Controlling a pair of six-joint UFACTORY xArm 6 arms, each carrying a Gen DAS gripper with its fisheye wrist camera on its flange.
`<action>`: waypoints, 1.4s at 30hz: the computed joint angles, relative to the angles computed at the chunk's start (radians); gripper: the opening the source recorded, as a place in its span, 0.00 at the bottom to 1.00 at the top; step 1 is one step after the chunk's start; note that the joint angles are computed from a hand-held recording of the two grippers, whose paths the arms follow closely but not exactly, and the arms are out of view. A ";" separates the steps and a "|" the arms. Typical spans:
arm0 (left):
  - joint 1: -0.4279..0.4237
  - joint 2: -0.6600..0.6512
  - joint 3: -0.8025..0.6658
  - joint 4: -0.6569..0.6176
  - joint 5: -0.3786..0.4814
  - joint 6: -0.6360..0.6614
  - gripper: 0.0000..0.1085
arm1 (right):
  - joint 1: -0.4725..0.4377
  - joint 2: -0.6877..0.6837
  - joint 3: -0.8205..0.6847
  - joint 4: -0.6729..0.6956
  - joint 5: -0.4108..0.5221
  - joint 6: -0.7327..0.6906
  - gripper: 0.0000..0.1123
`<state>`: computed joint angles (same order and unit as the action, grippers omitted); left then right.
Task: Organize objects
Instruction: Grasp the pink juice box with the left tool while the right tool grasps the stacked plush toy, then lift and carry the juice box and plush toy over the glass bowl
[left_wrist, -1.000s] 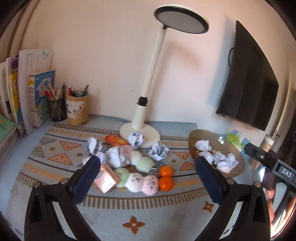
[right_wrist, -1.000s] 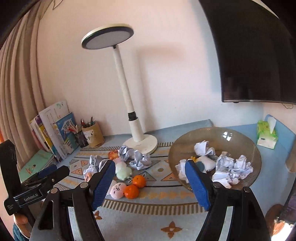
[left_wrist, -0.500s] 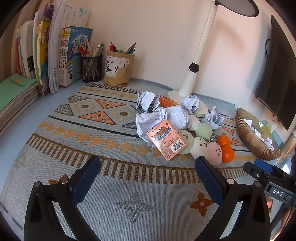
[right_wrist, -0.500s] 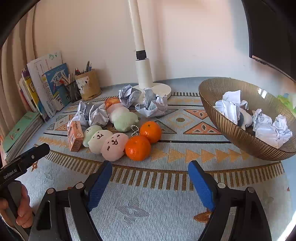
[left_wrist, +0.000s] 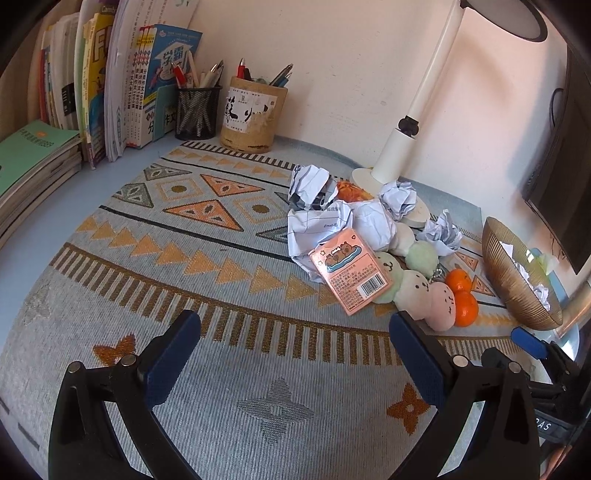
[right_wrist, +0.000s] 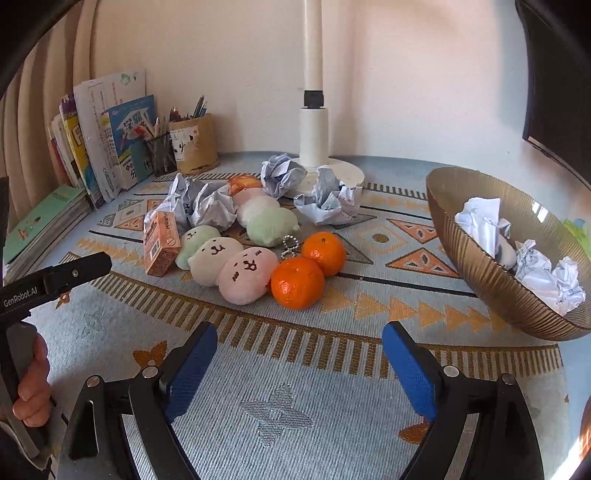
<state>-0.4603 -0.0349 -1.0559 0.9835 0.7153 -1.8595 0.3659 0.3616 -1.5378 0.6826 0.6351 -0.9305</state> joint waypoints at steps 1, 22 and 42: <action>0.019 0.001 0.005 -0.023 -0.047 0.008 0.94 | -0.012 0.030 -0.060 -0.008 0.104 0.006 0.80; 0.141 0.185 -0.133 -0.175 -0.310 0.149 0.37 | 0.078 0.346 -0.517 -0.224 0.226 -0.043 0.59; -0.057 0.121 -0.100 -0.275 -0.116 0.592 0.34 | -0.118 -0.050 0.052 -0.216 0.061 0.415 0.62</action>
<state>-0.5172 0.0860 -1.1557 0.7082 0.5990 -1.2675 0.2482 0.3120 -1.4855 0.4661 0.6957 -0.5155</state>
